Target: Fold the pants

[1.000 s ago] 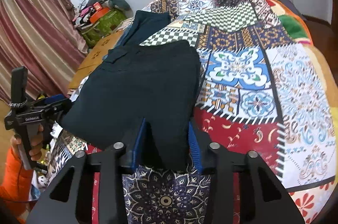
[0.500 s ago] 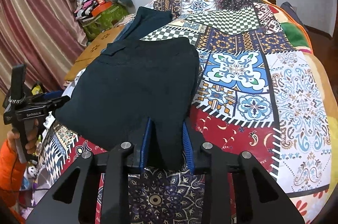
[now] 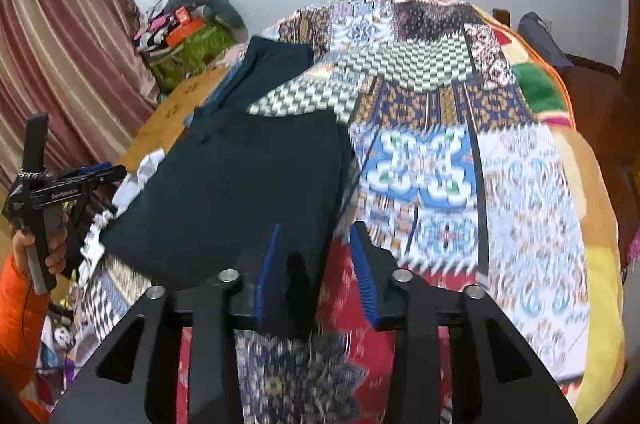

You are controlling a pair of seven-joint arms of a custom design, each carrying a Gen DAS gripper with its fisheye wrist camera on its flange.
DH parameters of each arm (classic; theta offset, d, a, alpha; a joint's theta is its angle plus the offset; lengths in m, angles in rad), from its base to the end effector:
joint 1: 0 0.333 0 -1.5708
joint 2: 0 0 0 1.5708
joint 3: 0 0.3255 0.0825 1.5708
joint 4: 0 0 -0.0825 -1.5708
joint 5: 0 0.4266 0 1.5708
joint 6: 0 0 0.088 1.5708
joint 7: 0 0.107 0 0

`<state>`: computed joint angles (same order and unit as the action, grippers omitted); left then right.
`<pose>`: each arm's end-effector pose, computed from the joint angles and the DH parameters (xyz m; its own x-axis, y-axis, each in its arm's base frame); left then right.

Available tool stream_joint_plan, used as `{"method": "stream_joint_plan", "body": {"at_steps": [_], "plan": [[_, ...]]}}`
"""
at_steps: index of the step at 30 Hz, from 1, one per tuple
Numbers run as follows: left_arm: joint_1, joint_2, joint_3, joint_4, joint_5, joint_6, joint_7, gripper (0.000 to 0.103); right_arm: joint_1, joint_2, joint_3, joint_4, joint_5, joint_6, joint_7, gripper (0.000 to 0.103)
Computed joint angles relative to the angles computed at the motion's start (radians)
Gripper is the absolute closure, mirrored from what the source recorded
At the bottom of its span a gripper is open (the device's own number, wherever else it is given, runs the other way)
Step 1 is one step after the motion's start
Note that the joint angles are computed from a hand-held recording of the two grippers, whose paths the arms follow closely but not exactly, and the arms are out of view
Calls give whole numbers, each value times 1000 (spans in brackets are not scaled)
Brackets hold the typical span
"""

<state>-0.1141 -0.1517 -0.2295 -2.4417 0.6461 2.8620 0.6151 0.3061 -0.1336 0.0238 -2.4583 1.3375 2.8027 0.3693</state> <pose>0.4900 -0.2114 0.3943 0.0208 -0.9994 0.0282 -0.7948 -0.0336 -0.6059 0.4958 0.1210 0.3537 0.4225 -0.8491 -0.3170 -0.7581 -0.1394 -0.6370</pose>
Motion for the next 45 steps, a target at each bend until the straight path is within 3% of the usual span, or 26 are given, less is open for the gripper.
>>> {"method": "stream_joint_plan", "body": {"at_steps": [3, 5, 9, 13, 14, 16, 20, 24, 27, 33, 38, 41, 45], "plan": [[-3, 73, 3, 93, 20, 2, 35, 24, -1, 55, 4, 63, -8, 1, -14, 67], [-19, 136, 15, 160, -28, -4, 97, 23, -8, 94, 12, 102, -30, 0, 0, 67], [-30, 264, 19, 276, -251, -6, 296, 23, -31, 182, 29, 194, -83, -30, 40, 67], [-30, 370, 9, 373, -363, -44, 419, 25, -55, 287, 51, 302, -175, -55, 126, 67], [-26, 389, 2, 390, -391, -50, 454, 27, -63, 313, 56, 329, -201, -68, 152, 67], [-22, 424, -7, 420, -429, -69, 515, 43, -74, 372, 65, 389, -265, -89, 218, 67], [-18, 462, -19, 441, -482, -72, 600, 56, -97, 465, 85, 482, -385, -134, 329, 68], [-52, 460, 19, 426, -437, -53, 571, 56, -104, 500, 110, 496, -476, -96, 335, 76], [-45, 465, 17, 414, -455, -33, 554, 55, -107, 498, 127, 473, -516, -40, 316, 82], [-71, 437, 43, 404, -405, -44, 506, 55, -116, 490, 134, 467, -583, -35, 358, 83], [-87, 358, 63, 347, -336, -27, 419, 55, -129, 408, 148, 396, -548, 9, 329, 82], [-99, 307, 76, 310, -264, -24, 349, 50, -144, 338, 164, 347, -456, 11, 252, 74], [-100, 240, 73, 256, -180, -5, 264, 33, -125, 253, 159, 284, -287, 37, 105, 51]]}}
